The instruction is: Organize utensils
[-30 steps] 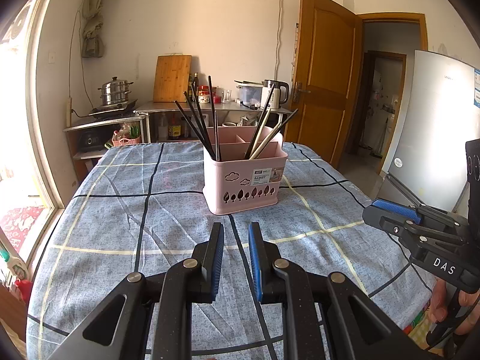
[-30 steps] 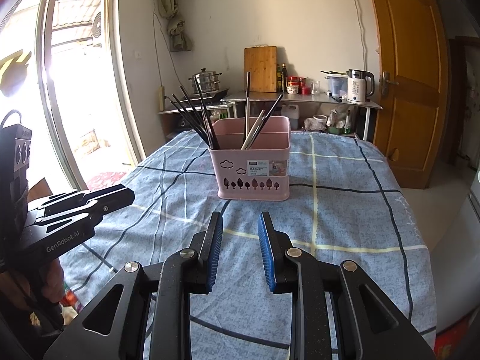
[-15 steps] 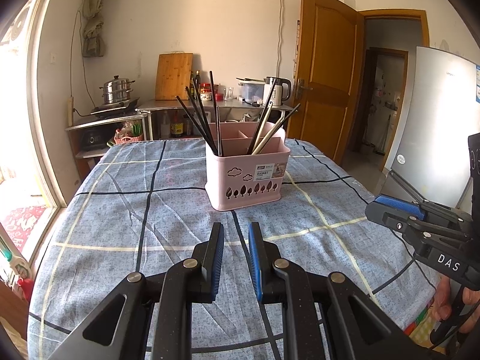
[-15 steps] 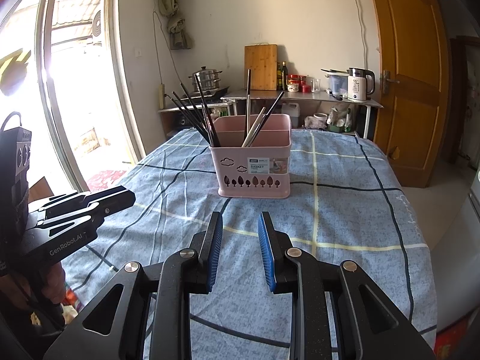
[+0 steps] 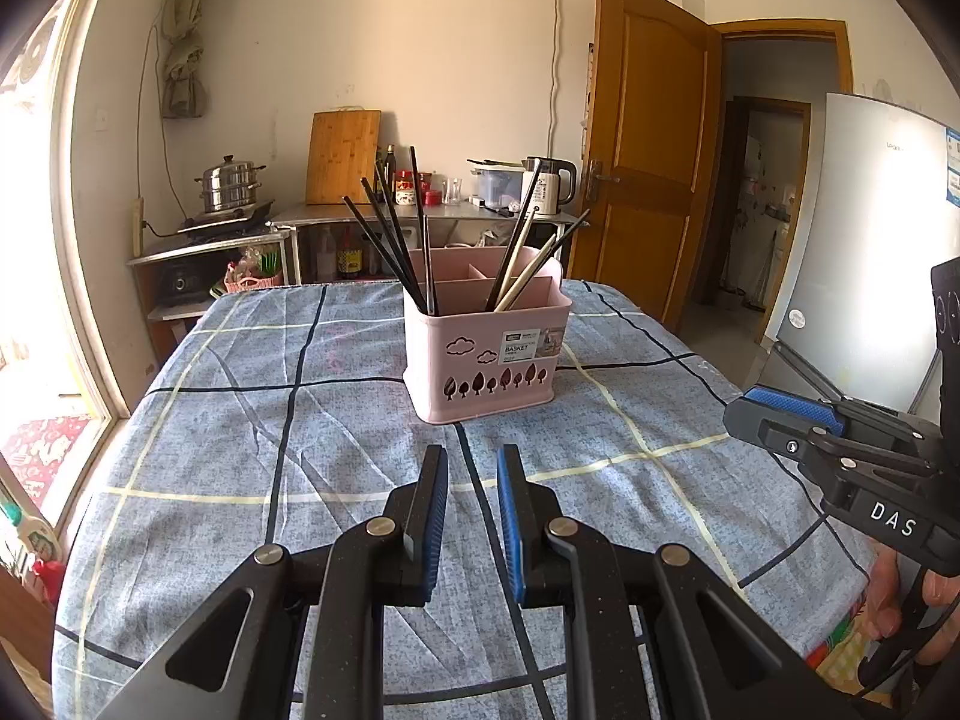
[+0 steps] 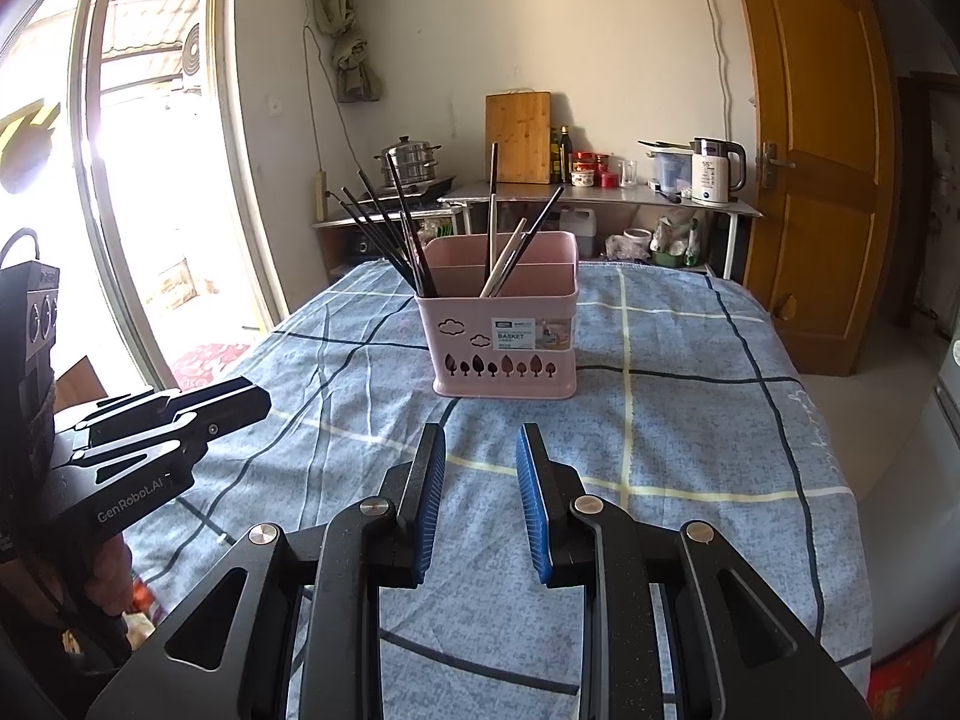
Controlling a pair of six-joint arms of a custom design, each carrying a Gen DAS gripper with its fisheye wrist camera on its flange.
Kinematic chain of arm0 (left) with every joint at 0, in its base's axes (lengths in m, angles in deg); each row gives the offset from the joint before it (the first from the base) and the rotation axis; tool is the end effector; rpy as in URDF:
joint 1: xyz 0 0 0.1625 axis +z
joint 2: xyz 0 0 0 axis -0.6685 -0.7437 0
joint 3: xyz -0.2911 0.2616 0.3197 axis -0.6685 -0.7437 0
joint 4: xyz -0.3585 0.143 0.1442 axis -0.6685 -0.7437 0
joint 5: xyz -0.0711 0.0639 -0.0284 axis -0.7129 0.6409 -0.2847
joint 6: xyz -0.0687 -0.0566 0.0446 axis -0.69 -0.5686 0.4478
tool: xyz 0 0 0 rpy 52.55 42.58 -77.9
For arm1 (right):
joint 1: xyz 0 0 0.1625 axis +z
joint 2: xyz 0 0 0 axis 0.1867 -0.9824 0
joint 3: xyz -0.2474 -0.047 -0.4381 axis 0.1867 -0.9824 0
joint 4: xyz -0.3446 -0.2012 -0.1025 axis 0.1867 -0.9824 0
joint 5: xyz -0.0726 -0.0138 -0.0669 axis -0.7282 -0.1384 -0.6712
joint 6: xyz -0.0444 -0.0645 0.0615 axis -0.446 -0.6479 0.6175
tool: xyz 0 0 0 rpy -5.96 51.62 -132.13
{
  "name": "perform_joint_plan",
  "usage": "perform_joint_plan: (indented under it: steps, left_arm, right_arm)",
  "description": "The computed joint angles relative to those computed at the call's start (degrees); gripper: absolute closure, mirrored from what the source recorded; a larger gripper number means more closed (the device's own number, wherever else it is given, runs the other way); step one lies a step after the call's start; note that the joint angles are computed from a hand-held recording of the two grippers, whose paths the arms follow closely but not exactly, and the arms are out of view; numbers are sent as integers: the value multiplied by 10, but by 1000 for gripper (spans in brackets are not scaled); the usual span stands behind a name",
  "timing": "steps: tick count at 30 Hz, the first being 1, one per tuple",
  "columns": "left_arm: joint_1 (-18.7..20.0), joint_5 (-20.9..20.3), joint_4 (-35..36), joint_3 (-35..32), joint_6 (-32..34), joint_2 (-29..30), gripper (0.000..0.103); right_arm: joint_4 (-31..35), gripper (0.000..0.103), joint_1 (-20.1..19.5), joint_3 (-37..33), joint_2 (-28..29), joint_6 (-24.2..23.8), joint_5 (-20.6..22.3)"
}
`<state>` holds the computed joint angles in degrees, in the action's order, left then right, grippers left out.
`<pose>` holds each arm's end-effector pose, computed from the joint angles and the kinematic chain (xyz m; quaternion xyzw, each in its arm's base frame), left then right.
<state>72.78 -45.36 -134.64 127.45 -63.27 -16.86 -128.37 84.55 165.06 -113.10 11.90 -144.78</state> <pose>-0.2198 -0.3971 0.1755 0.0888 0.8008 -0.4864 0.3379 0.1905 -0.5784 0.1805 0.4574 -0.8390 0.2763 0.1027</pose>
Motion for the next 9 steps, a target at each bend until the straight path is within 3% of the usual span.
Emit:
perform_joint_plan:
  steps: [9]
  left_arm:
    - [-3, -3, -4, 2, 0, 2, 87]
  right_arm:
    - [1, 78, 1, 0, -1, 1, -2]
